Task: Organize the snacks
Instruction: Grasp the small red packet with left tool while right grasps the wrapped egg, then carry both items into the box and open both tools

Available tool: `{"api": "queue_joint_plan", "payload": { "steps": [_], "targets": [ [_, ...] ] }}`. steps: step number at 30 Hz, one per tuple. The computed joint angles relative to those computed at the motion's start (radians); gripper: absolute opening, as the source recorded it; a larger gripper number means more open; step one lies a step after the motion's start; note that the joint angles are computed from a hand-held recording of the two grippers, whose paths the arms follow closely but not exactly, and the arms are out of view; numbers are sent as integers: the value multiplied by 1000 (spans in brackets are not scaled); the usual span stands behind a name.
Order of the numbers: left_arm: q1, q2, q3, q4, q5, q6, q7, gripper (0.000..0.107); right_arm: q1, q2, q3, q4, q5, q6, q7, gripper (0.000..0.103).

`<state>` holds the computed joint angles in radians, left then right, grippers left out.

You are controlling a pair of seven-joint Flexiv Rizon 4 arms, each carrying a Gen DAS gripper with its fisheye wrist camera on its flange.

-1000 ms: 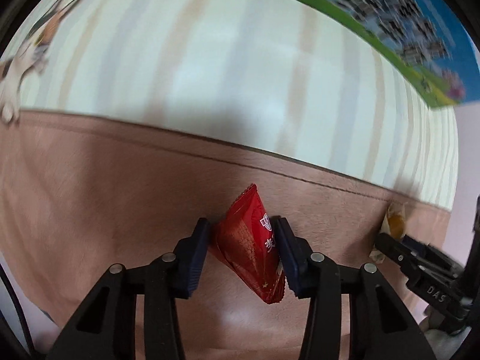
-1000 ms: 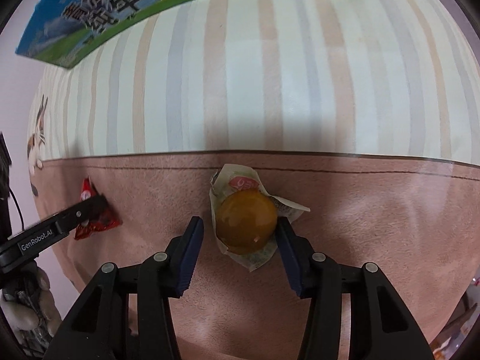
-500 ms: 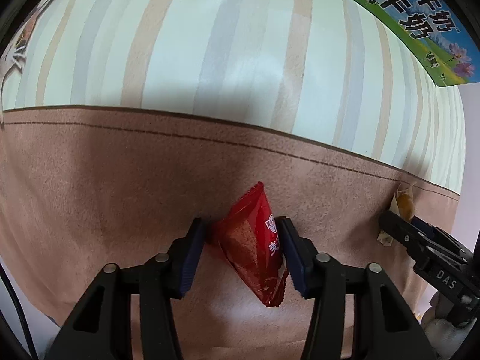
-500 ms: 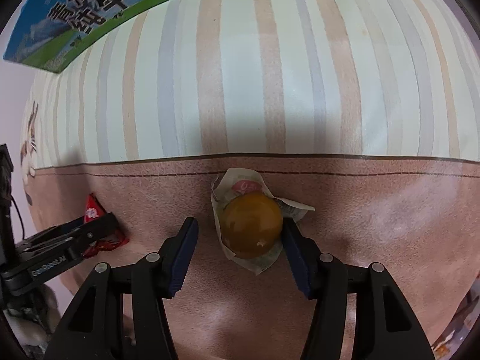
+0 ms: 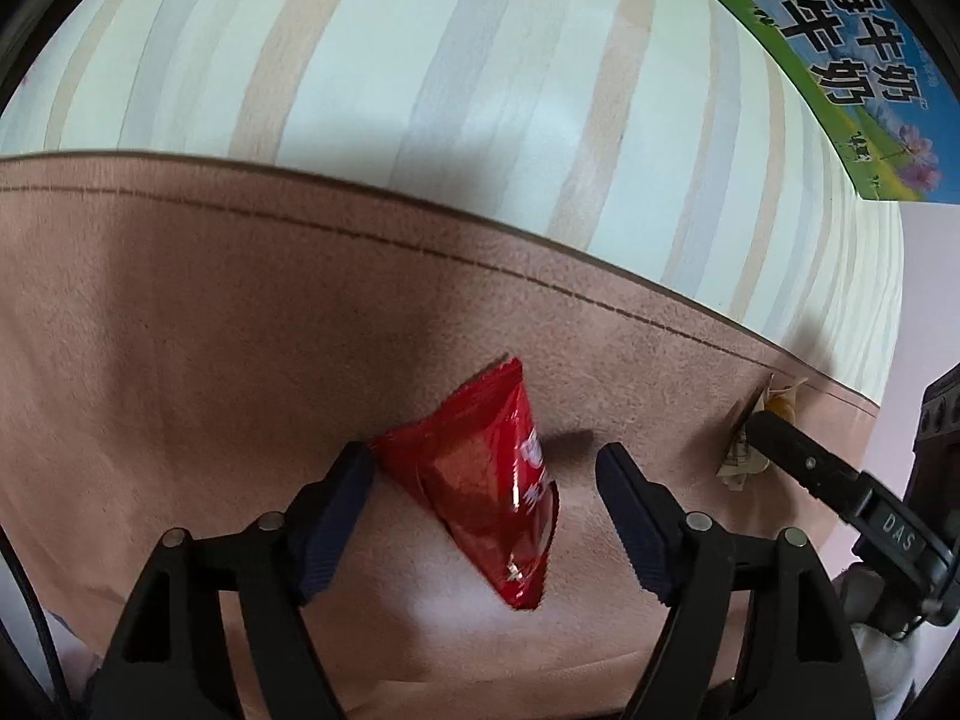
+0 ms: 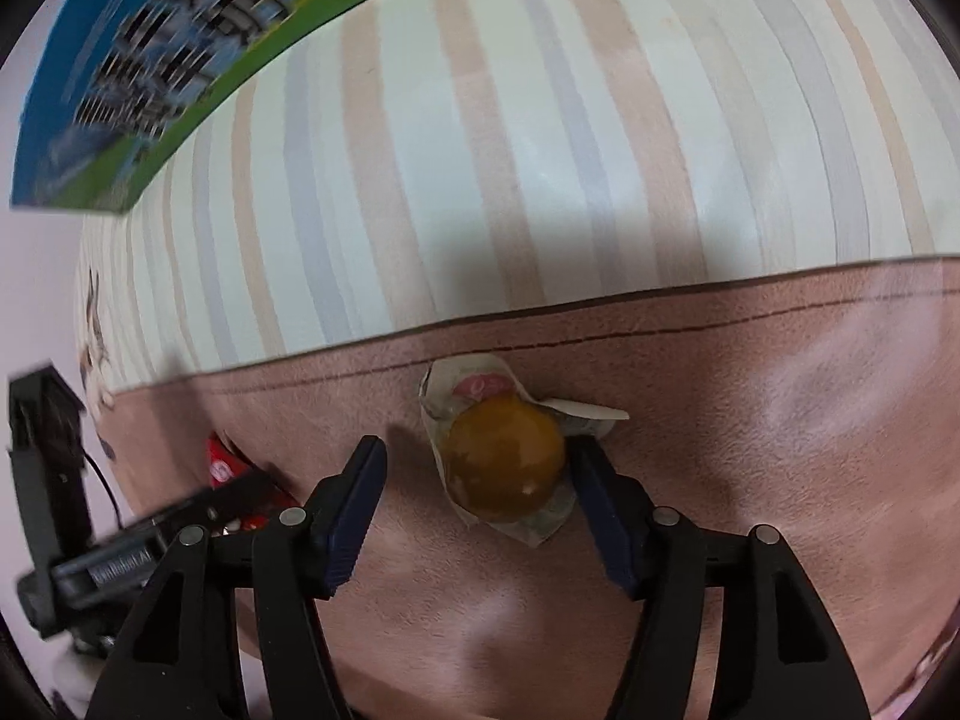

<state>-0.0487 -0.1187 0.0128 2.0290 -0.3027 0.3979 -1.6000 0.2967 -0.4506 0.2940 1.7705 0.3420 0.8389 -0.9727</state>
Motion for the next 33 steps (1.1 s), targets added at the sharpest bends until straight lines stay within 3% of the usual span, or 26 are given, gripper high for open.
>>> {"api": "queue_joint_plan", "payload": {
  "steps": [4, 6, 9, 17, 24, 33],
  "targets": [
    [-2, 12, 3, 17, 0, 9, -21, 74, 20, -4, -13, 4, -36, -2, 25, 66],
    [-6, 20, 4, 20, 30, 18, -39, 59, 37, -8, -19, 7, -63, 5, 47, 66],
    [-5, 26, 6, 26, 40, 23, -45, 49, 54, -9, -26, 9, -107, 2, 70, 63],
    [4, 63, 13, 38, 48, 21, -24, 43, 62, 14, -17, 47, -146, 48, 81, 47],
    [15, 85, 17, 6, 12, 1, 16, 42, 45, 63, 9, 69, -103, 74, 26, 46],
    [28, 92, 10, -100, -53, -14, 70, 42, 52, 122, -2, 10, -110, 62, -50, 45]
  ]
}}
